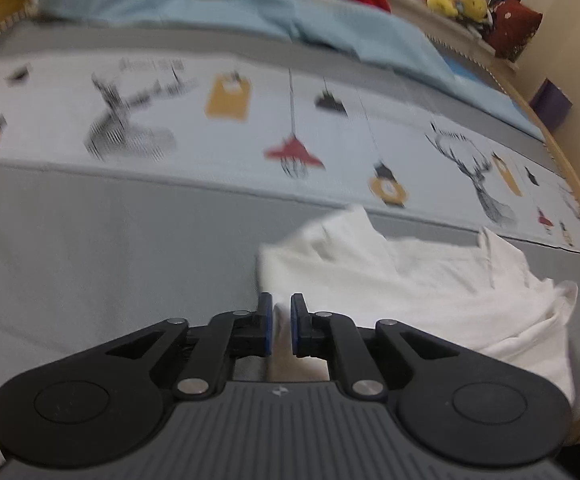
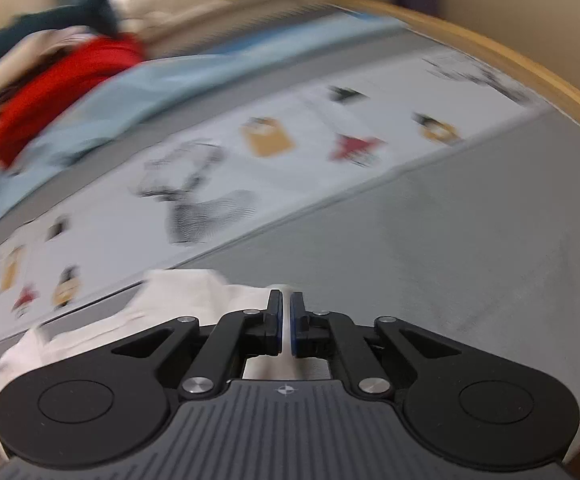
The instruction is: Fold small clothes
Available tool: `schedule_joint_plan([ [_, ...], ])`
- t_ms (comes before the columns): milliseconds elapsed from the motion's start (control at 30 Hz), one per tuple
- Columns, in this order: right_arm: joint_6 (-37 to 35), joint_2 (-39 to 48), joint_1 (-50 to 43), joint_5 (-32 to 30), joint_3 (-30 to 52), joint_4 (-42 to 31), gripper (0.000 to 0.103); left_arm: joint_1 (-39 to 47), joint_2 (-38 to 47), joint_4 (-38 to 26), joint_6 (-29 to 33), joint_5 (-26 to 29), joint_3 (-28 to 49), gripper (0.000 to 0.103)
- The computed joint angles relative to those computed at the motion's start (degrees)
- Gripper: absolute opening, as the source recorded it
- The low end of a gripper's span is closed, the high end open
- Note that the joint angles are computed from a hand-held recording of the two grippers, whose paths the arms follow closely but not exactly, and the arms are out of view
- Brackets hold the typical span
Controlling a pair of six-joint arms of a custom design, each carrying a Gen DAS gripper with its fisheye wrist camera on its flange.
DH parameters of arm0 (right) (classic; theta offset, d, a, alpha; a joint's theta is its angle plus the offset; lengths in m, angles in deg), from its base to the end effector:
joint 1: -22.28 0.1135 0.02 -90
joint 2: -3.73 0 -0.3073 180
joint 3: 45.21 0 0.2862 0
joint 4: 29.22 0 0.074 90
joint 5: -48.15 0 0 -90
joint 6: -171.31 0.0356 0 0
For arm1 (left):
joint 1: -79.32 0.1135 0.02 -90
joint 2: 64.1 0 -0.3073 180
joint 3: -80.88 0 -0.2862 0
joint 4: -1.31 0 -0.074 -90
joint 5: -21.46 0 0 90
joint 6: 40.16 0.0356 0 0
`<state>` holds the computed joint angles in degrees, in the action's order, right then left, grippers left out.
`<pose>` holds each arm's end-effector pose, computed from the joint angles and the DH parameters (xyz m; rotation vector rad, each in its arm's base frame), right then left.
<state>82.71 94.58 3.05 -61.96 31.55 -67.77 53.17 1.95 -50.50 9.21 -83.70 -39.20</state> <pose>0.3509 -0.1094 0.2657 0.2919 2.4180 0.2985 0.2171 -0.0962 0.2719 -0.4150 2.4987 -0.1190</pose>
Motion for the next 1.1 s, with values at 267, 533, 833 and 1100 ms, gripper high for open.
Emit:
schedule_joint_plan([
  [267, -10.5, -0.2, -2.1, -4.7, -0.4, -1.3, 0.007, 2.9, -0.6, -3.0, 0.0, 4.7, -3.0, 0.016],
  [533, -20.9, 3.8, 0.8, -1.5, -0.4, -5.7, 0.007, 3.3, 5.2, 1.2, 0.2, 6.8, -2.4, 0.038],
  [833, -21.7, 8.9, 6.2, -0.3, 1.5, -1.5, 0.023, 6.2, 15.1, 6.0, 2.9, 9.6, 1.4, 0.038],
  [1100, -20.5, 12.2, 8.1, -0.9, 3.9, 0.5, 0.023, 7.3, 18.4, 10.0, 4.9, 10.5, 2.7, 0.038],
])
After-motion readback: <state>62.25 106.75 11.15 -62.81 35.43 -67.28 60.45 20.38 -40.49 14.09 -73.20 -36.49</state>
